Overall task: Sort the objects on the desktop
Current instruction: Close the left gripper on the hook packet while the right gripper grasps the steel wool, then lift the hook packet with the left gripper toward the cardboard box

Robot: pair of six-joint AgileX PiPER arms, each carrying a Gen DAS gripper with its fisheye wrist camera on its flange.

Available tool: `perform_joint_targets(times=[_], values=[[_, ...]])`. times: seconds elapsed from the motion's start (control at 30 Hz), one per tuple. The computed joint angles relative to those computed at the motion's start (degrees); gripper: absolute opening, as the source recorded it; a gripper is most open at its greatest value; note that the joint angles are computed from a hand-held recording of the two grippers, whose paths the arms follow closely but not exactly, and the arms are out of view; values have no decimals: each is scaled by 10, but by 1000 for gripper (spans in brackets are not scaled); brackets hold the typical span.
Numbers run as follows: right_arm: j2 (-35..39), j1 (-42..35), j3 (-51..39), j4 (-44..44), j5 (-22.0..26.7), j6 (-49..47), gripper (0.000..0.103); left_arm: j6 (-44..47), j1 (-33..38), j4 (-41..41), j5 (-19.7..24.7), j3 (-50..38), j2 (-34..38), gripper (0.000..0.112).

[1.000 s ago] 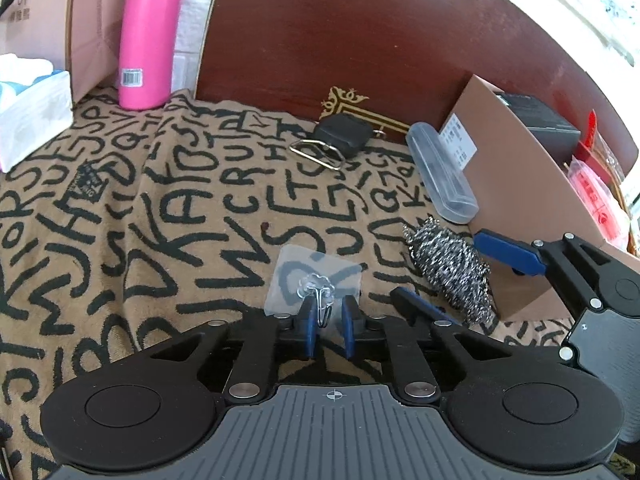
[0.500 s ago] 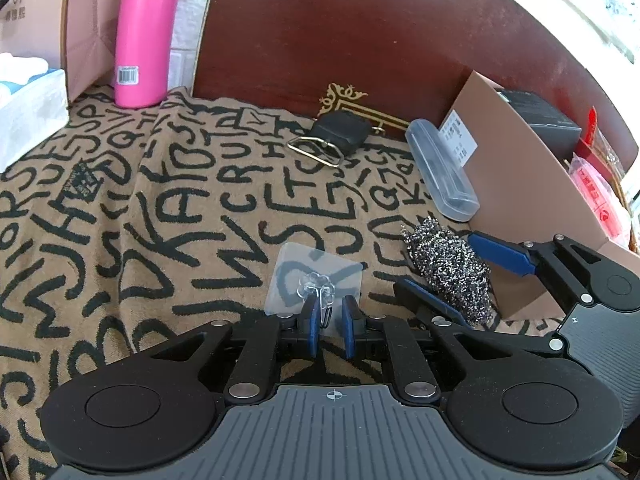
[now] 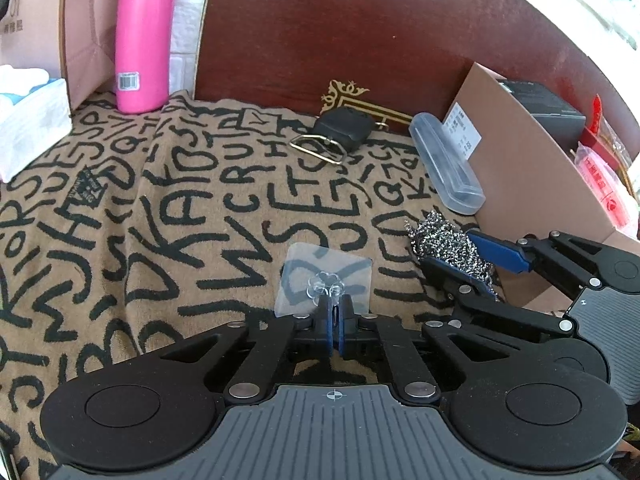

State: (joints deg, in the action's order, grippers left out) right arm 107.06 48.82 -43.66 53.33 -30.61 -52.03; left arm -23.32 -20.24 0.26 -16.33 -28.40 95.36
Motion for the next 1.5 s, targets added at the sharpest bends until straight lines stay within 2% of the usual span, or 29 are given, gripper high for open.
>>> perform_joint_targets(times=[0.07,0.4,0.7,0.9,1.0,1.2,1.5], values=[[-7,1,5,1,2,6,37,-4,2,2,2,6,-8,0],[-73,15,52,-14,31,44,36,103,-33,-135,22,46,-77,0],[-138,47,105,19,24,39,36,271,-93,-349,29,77,-134,0],[-180,78,138,59,3,17,36,439,-150,-557,11,94,-179,0],[-203,96,152,80,-10,5,36,524,-185,-658,-5,99,-207,0],[-253,130,184,120,-32,-18,36,667,-274,-843,-64,104,-254,0],[-338,206,233,213,-81,-66,36,749,-417,-986,-175,98,-300,0]])
